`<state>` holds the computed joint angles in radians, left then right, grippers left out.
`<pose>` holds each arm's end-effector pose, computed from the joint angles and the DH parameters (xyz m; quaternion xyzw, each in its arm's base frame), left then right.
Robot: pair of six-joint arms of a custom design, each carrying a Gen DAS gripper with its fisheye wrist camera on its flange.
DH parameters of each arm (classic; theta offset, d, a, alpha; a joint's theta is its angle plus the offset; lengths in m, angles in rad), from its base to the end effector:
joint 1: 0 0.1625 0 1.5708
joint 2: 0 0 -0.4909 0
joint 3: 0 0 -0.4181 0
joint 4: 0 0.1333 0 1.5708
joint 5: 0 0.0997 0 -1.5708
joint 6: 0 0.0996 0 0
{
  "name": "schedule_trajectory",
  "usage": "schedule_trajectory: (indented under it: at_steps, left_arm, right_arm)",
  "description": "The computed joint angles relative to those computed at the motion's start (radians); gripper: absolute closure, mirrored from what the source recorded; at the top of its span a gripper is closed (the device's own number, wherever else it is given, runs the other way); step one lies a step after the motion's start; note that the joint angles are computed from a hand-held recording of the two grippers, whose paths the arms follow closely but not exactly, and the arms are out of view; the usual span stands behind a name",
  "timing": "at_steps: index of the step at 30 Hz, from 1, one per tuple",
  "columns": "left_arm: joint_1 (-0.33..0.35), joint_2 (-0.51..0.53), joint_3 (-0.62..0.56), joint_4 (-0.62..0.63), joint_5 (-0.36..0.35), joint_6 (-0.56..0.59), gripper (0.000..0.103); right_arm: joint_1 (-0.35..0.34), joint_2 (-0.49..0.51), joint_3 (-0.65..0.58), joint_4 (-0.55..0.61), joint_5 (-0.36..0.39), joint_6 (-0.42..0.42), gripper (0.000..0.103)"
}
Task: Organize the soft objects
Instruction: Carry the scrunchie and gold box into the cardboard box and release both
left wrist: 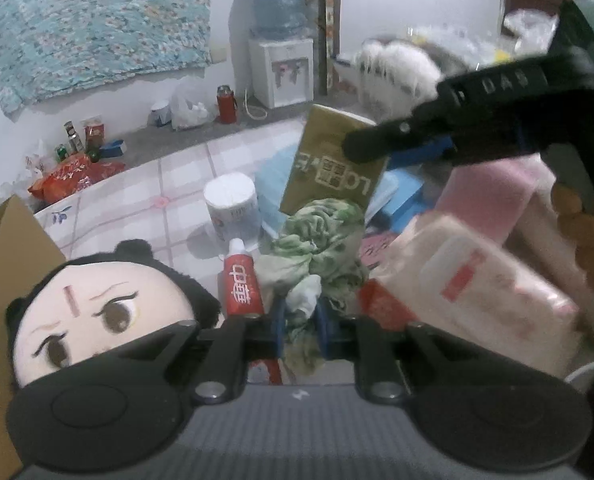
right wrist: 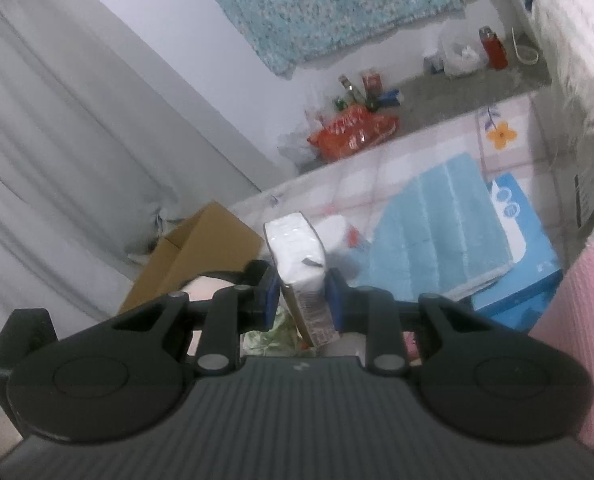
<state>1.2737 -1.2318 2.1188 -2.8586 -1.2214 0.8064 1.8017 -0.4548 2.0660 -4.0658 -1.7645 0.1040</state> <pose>-0.0026 -0.5803 0.2541 0.4764 0.8400 -0.1468 0.2142 0.2399 -0.5219 -0.0245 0.0158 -0.9005 0.4343 0.0152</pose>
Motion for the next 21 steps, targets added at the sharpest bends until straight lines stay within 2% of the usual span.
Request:
schedule_trajectory:
  at_steps: [4,7,12,17,21]
  left_arm:
    - [-0.004,-0.121,0.014,0.074,-0.049,-0.040,0.087]
    - [0.006,-0.219,-0.001,0.135,-0.097,-0.077,0.088]
    - [0.057,-0.337,-0.071,0.167,-0.171,-0.158,0.088]
    - [0.118,-0.346,-0.167,0.105,-0.208,-0.202,0.088]
    - [0.176,-0.270,-0.277,0.107,-0.219,-0.250,0.088]
  right_arm:
    - [0.095,-0.018,0.007,-0.008,-0.078,0.015,0.079]
    - [0.169,-0.038,-0.007,0.025,-0.108,0.019,0.079]
    - [0.263,-0.053,-0.113,0.176,-0.072,0.025,0.079]
    - [0.310,-0.007,-0.322,0.396,0.001,0.006,0.079]
    - [0.318,0.062,-0.538,0.627,0.028,0.003,0.079]
